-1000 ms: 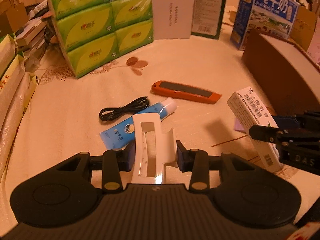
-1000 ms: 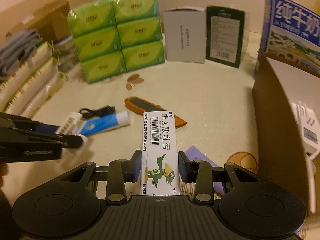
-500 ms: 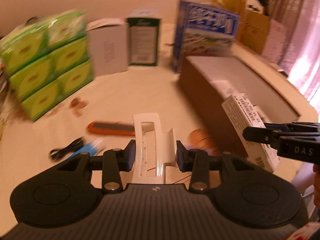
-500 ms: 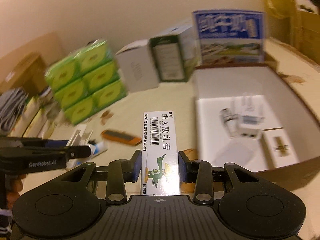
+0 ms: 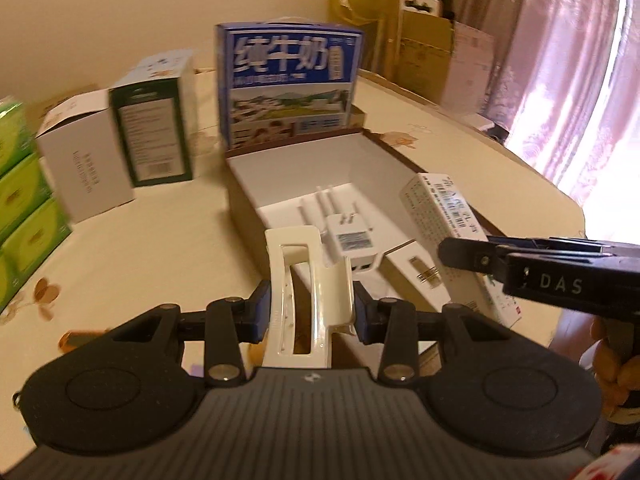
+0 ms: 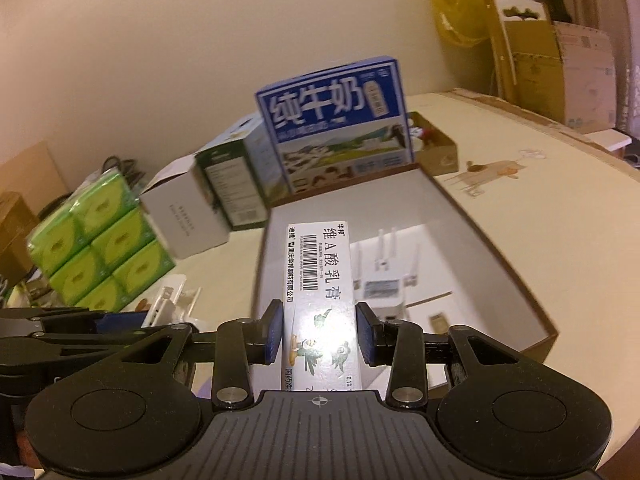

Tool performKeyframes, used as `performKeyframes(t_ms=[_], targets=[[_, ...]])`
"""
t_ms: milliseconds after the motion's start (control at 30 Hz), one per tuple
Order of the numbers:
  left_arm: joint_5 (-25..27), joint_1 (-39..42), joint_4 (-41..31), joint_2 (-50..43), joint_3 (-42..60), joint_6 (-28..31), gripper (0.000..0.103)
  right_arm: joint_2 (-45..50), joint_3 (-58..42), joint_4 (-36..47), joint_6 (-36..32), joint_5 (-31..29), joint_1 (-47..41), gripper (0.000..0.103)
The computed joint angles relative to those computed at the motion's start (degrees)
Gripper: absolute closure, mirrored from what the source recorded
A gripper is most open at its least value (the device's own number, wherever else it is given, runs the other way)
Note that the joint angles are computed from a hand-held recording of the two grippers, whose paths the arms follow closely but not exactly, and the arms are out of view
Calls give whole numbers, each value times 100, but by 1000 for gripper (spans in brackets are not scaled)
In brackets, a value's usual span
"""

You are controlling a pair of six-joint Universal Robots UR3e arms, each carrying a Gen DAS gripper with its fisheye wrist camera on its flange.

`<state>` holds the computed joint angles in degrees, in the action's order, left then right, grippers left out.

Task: Organize rigid objects
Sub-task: 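Carry the holder with the left gripper while the right carries the ointment box into the shoebox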

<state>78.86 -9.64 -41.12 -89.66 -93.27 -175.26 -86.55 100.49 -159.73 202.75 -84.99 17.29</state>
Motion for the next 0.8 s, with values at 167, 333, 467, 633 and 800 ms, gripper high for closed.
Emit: performKeyframes(t_ms=[167,333,467,633,800], targets=[[-16,-267,-156,-815,846,-144,68,104,81,-51,1,169,-301,68],[155,-512,-255,-1591,1623,-106,68,357,21,-25,-87,285,-514,68],[180,-582,-407,-2195,2235,-16,68,599,-86,15,-147,375,-667,68],[274,-621,-715,-2859,2977,105,68,931,-258,-9,-164,436,-780,68],[271,-608,-869,-3208,3341,166,68,1208,-425,-65,-130,438,-822,68]])
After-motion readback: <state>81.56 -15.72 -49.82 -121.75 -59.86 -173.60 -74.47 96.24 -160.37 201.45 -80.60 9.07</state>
